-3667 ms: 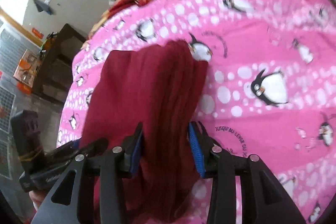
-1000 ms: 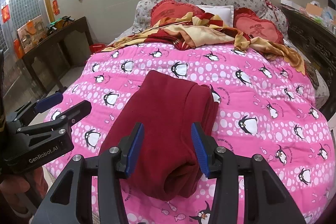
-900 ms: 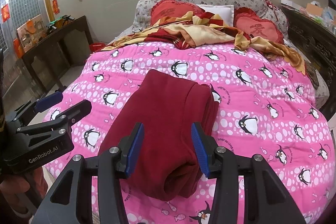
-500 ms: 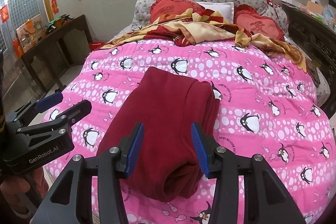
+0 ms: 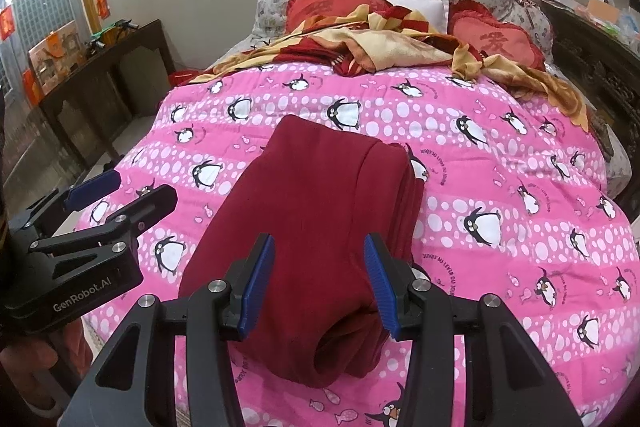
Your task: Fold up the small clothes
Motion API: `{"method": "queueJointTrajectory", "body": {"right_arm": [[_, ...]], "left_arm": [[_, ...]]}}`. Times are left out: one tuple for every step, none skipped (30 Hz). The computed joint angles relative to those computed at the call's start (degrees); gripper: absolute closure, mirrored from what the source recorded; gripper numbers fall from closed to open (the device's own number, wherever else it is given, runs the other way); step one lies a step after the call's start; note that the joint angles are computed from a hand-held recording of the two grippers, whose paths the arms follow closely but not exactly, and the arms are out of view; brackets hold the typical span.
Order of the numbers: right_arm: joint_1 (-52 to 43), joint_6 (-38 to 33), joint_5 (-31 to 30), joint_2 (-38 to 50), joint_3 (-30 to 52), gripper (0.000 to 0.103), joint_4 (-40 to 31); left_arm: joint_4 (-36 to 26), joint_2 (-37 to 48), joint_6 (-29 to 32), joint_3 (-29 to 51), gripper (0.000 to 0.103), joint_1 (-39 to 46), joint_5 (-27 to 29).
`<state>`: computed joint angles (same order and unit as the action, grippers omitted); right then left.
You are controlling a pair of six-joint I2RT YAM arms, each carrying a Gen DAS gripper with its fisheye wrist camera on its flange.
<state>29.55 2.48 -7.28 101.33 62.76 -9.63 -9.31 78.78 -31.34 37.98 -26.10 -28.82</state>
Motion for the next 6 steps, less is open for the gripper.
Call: {"method": "queueJointTrajectory", "body": {"right_arm": [[-0.04, 0.01, -0.12, 0.24, 0.12, 0.053, -0.07], [-0.11, 0.01, -0.22, 0.46, 0.26, 0.053, -0.11], [-0.18, 0.03, -0.29, 0.72, 0.4, 0.053, -0.15], [-0.26, 0.05, -0.35, 0.93, 0.44, 0.053, -0.1], [-0.36, 0.05, -0.39, 1.12, 0.45, 0.053, 0.0], [-0.53, -0.04, -0.41, 1.4, 0.55, 0.053, 0.04]], "left_arm": [[0.62, 0.05, 0.29, -0.34, 0.021, 0.01, -0.1], [0.56, 0.21, 0.54, -0.12, 0.021, 0.03, -0.24], [1.26, 0.48, 1.01, -0.4, 0.021, 0.12, -0.33], [1.54, 0.84, 1.28, -0.35, 0.021, 0.34, -0.09], [1.61, 1.18, 1.5, -0.13, 0.021, 0.7, 0.37], [2.02, 1.62, 1.88, -0.24, 0.021, 1.73, 1.44]]}}
